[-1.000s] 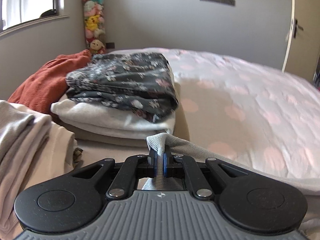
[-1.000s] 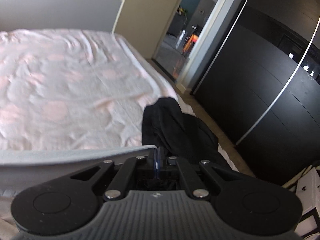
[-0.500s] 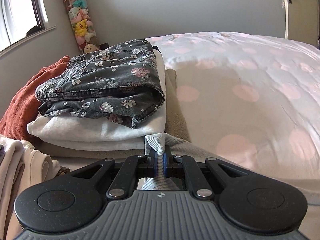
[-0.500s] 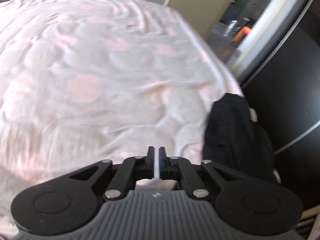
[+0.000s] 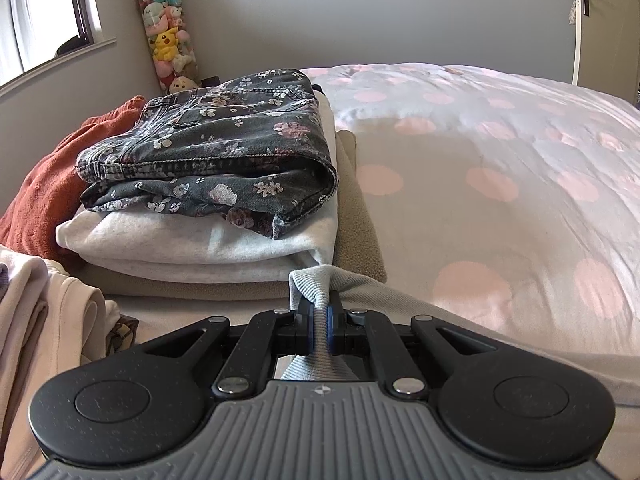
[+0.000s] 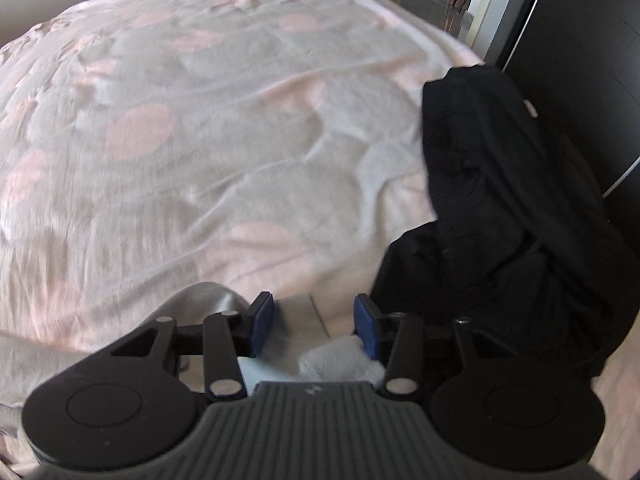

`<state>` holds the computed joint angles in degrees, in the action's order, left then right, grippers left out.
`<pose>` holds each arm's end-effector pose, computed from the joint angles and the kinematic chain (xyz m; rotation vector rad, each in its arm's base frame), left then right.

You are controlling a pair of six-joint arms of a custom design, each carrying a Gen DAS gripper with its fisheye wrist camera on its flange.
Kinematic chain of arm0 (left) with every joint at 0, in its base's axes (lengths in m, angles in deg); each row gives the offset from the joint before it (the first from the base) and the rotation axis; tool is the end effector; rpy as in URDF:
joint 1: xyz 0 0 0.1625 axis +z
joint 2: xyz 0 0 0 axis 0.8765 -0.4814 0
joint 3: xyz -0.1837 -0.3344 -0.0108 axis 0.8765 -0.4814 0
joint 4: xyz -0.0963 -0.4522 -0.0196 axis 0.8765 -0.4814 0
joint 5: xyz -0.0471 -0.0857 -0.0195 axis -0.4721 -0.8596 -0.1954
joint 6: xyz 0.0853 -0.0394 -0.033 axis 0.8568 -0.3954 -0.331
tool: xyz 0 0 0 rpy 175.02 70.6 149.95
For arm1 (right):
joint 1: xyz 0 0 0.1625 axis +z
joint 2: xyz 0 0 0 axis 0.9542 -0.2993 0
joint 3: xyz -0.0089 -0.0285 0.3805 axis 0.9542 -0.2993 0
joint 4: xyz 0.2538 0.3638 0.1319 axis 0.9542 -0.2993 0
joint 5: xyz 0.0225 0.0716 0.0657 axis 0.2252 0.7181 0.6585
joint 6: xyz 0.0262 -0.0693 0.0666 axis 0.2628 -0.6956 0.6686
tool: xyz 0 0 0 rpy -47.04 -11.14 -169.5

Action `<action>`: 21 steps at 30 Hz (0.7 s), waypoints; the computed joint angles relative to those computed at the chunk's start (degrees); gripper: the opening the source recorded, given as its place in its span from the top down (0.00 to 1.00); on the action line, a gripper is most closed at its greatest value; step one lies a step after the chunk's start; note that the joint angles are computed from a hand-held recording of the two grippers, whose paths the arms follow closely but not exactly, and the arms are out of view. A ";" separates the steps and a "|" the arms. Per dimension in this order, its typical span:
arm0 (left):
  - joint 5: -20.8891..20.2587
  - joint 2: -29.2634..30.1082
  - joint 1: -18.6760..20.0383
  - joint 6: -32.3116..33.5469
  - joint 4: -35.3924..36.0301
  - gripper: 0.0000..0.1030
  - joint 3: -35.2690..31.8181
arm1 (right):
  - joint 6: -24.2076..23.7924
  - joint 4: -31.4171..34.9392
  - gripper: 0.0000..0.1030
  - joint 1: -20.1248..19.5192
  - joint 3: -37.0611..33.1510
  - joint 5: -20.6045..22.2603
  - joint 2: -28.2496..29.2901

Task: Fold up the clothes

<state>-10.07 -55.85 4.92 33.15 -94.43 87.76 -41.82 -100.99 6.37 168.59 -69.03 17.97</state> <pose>-0.0781 -0.7195 0.2683 0.2739 1.9836 -0.9343 -0.0626 -0.6708 0.3712 -0.0638 -2.1088 0.7037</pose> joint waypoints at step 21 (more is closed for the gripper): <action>-2.28 6.08 -0.27 11.81 -11.77 0.96 -5.89 | -20.76 -20.90 0.96 3.84 -22.51 -10.18 17.60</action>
<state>-12.35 -49.77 4.65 44.95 -106.20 81.87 -62.58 -121.89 10.21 146.08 -79.21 35.57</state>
